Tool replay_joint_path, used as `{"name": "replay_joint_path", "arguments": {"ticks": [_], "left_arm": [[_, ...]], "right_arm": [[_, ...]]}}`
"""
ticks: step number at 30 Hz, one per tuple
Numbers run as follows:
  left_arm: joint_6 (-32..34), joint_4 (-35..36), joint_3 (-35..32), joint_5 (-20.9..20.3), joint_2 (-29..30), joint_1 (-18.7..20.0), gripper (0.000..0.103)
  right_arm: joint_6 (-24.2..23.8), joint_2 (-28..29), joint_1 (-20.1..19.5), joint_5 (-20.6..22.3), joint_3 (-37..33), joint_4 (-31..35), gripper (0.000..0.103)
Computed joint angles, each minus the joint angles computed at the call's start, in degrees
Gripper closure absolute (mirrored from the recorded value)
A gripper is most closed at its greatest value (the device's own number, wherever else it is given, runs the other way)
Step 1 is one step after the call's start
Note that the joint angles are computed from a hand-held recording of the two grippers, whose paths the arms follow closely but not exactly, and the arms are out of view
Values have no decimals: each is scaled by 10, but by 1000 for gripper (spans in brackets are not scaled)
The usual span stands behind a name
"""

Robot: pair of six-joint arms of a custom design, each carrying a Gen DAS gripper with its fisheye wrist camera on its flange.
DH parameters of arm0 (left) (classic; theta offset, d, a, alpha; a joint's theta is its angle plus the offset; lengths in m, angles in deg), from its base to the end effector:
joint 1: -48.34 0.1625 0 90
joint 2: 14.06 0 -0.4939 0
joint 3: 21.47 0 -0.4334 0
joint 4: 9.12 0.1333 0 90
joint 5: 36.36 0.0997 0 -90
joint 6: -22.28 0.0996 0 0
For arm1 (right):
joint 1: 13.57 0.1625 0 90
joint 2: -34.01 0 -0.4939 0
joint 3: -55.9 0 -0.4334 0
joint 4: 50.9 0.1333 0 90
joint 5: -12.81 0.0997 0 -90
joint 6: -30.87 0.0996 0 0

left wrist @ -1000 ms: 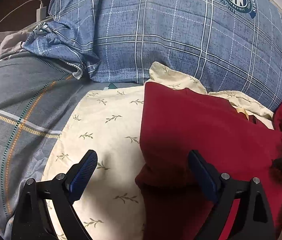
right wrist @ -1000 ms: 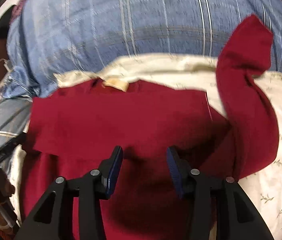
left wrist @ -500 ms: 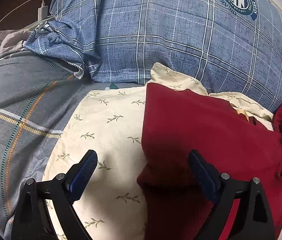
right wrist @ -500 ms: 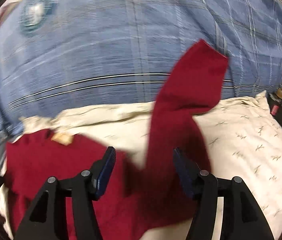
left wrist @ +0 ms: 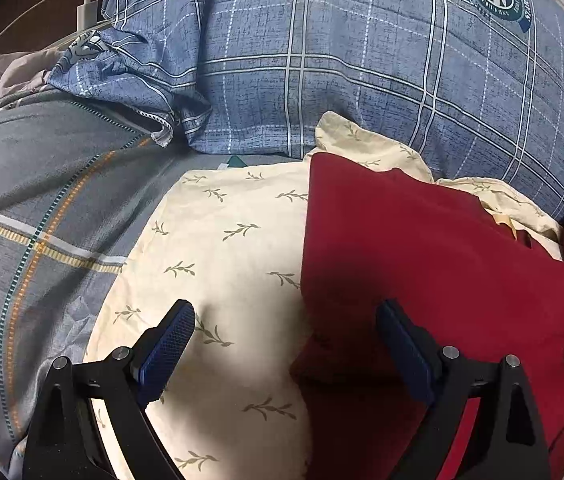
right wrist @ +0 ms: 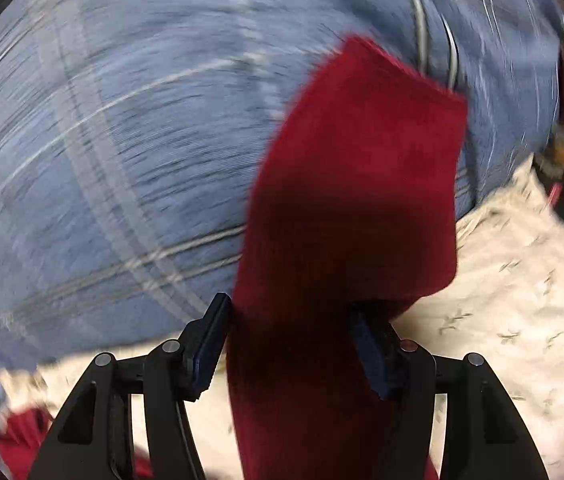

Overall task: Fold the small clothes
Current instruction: 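Grasp the upright sleeve with the right gripper and lift it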

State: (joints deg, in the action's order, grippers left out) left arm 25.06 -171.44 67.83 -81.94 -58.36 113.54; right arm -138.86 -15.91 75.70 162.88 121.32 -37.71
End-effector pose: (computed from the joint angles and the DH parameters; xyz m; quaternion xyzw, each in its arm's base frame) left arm -0.1434 -0.7943 0.1835 0.1277 0.8950 -0.2848 0.3188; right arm 0.0377 -0.7319 0.3133 -0.3254 -0.7168 0.4757 0.3924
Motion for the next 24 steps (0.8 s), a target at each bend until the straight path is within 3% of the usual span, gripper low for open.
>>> {"name": "replay_joint_path", "arguments": {"ticks": [1, 2, 3, 5, 8, 14, 18, 22, 24], "left_arm": [[0, 1, -1, 1, 1, 0, 11], [-1, 3, -2, 1, 1, 0, 11], [-2, 4, -2, -1, 1, 1, 11], [-2, 1, 0, -1, -1, 1, 11], [-2, -8, 5, -4, -5, -1, 11], [5, -33, 21, -6, -15, -5, 11], [4, -52, 32, -11, -28, -4, 11], [-3, -82, 35, -11, -41, 2, 11], [-25, -90, 35, -14, -49, 9, 11]], "right_arm": [[7, -4, -4, -14, 1, 10, 58], [1, -7, -5, -22, 2, 18, 82], [-19, -15, -2, -22, 13, 8, 87], [-77, -52, 6, -57, 63, -41, 90], [-125, -86, 32, -77, 109, -64, 90], [-195, -127, 112, -171, 165, -44, 90], [-229, -76, 156, -232, 119, 52, 90], [-279, 28, 178, -272, 3, 179, 90], [-270, 72, 176, -290, -46, 222, 90]]}}
